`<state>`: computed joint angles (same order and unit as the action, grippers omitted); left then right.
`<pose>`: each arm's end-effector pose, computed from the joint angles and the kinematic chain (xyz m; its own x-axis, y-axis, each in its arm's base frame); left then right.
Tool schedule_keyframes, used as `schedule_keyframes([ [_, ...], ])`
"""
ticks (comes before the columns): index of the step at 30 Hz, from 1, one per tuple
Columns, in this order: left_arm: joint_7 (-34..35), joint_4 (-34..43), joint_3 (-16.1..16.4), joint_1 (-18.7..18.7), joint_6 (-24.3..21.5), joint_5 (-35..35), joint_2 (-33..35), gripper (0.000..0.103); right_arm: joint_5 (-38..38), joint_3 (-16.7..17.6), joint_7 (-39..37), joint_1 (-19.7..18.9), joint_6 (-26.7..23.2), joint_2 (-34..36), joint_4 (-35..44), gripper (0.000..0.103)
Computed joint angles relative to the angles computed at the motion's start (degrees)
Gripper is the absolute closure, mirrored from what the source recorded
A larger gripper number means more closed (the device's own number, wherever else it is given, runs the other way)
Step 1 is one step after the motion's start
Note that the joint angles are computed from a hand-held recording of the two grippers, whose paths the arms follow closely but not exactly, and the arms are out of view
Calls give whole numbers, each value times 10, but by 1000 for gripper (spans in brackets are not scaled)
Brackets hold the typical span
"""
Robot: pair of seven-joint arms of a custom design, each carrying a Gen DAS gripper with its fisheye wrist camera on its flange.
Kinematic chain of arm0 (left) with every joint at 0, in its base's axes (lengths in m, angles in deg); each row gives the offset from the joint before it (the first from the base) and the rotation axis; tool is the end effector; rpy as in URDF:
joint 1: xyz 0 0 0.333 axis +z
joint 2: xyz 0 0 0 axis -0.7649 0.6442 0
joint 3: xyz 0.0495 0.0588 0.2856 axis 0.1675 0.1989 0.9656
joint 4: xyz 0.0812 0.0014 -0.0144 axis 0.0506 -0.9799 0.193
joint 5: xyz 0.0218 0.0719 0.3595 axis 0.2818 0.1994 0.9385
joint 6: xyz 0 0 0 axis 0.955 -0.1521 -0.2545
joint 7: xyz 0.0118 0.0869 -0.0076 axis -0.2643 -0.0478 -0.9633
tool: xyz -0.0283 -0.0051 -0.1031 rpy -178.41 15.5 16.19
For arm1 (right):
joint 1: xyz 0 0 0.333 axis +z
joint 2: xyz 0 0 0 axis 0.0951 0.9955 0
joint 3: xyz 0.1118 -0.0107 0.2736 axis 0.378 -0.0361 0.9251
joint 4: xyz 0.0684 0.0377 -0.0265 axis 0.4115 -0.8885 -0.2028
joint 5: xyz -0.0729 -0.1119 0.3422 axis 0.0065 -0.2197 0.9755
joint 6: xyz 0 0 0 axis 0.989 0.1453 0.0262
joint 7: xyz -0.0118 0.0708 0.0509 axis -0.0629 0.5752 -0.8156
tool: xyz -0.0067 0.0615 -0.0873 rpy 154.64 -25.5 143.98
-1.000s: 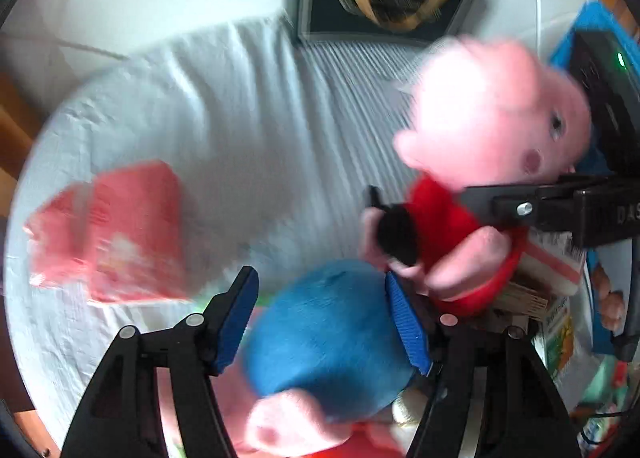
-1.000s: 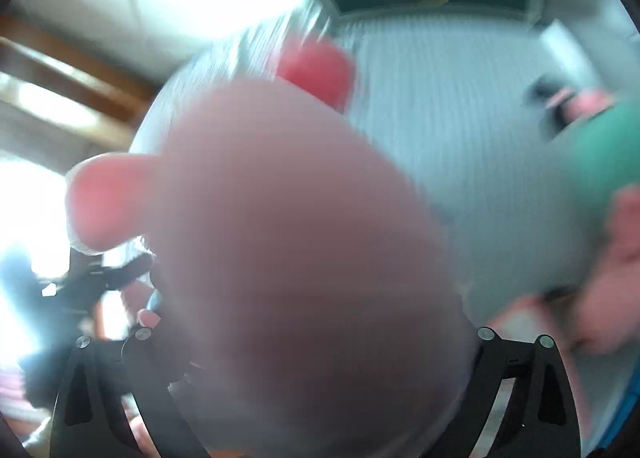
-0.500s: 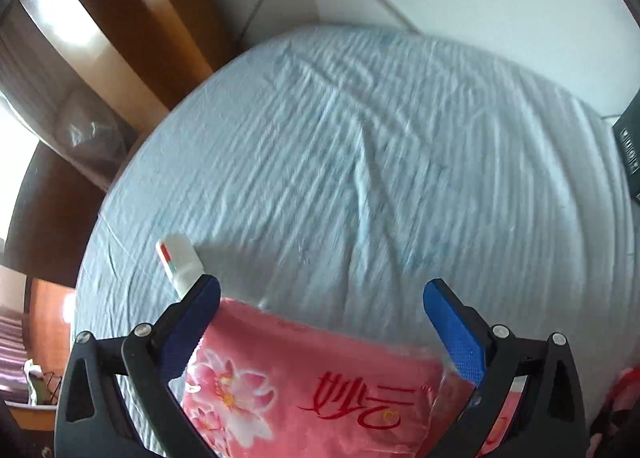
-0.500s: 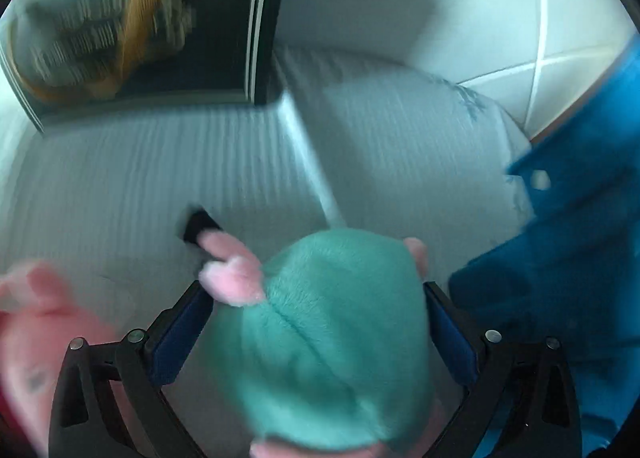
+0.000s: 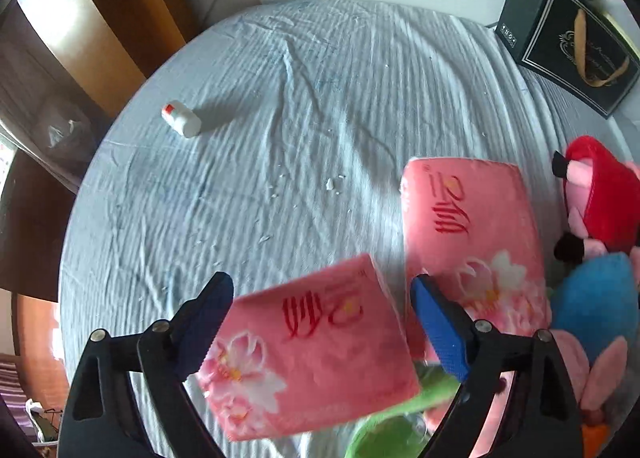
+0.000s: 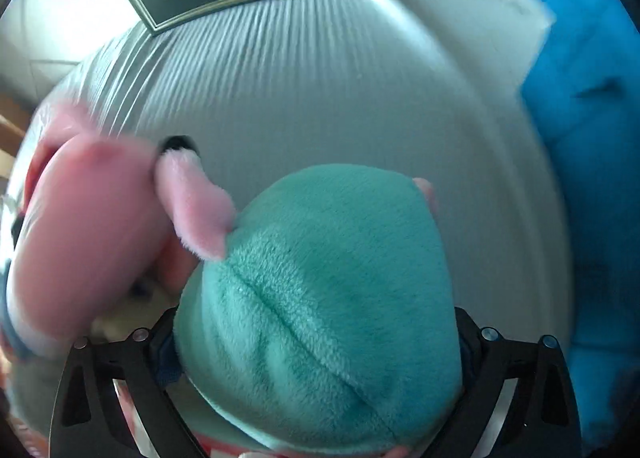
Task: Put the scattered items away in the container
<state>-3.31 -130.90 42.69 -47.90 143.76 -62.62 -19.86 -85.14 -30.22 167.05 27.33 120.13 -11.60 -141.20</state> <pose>0.4927 -0.0375 0.3794 0.1721 -0.9821 -0.0764 -0.9157 -0.1310 -0.3798 0.5318 0.2366 0.3735 -0.0990 -0.9943 -0.0388 -0.9528 0.1059 -0.2846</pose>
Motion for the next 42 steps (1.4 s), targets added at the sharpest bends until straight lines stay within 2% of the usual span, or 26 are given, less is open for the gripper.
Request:
schedule_keyframes([
  [2,-21,-50,6,-12,17,12,-70,12,-75,-7,90,17,38,-69,-64,2],
  [3,-5,-63,2,-2,37,5,-88,12,-99,0,118,15,55,-100,-91,1],
  [6,56,-132,21,-39,70,-42,-171,8,-130,32,165,4,111,-205,-177,0],
  [8,72,-179,18,-63,71,-60,-235,7,-113,51,168,6,140,-265,-226,0],
  [11,82,-223,8,-98,59,-77,-299,7,-80,88,177,8,152,-301,-250,0],
  [12,85,-232,7,-111,55,-83,-311,7,-80,113,184,-7,147,-295,-239,0],
  [15,85,-258,5,-141,53,-103,-328,7,-29,130,186,8,146,-328,-275,0],
  [18,65,-281,-15,-160,42,-111,-352,7,-3,163,194,3,140,-341,-291,0],
  [20,55,-287,-21,-171,32,-112,-360,7,32,161,179,21,142,-348,-304,0],
  [21,57,-287,-18,-177,30,-113,-359,7,47,158,170,27,149,-346,-311,1],
  [22,59,-285,-18,-180,29,-111,-356,7,57,156,159,28,156,-339,-315,5],
  [23,59,-280,-22,-178,30,-107,-349,7,63,158,151,30,153,-334,-315,20],
  [25,63,-263,-27,-178,21,-98,-325,7,74,163,138,35,145,-323,-309,35],
  [27,78,-240,-23,-187,5,-99,-292,7,71,173,138,33,144,-304,-303,35],
  [31,70,-200,-45,-170,-8,-80,-227,7,73,175,150,39,157,-292,-306,35],
  [34,83,-174,-35,-176,-10,-97,-172,7,55,181,173,23,157,-292,-301,33],
  [36,108,-165,-20,-187,2,-132,-143,7,39,182,188,9,149,-282,-287,20],
  [37,107,-166,-22,-183,17,-136,-136,7,21,187,203,-3,138,-276,-275,16],
  [39,117,-178,-18,-187,50,-156,-135,17,-10,190,228,-15,120,-254,-248,16],
  [42,121,-189,-18,-185,66,-166,-144,22,-46,181,258,-12,93,-206,-200,15],
])
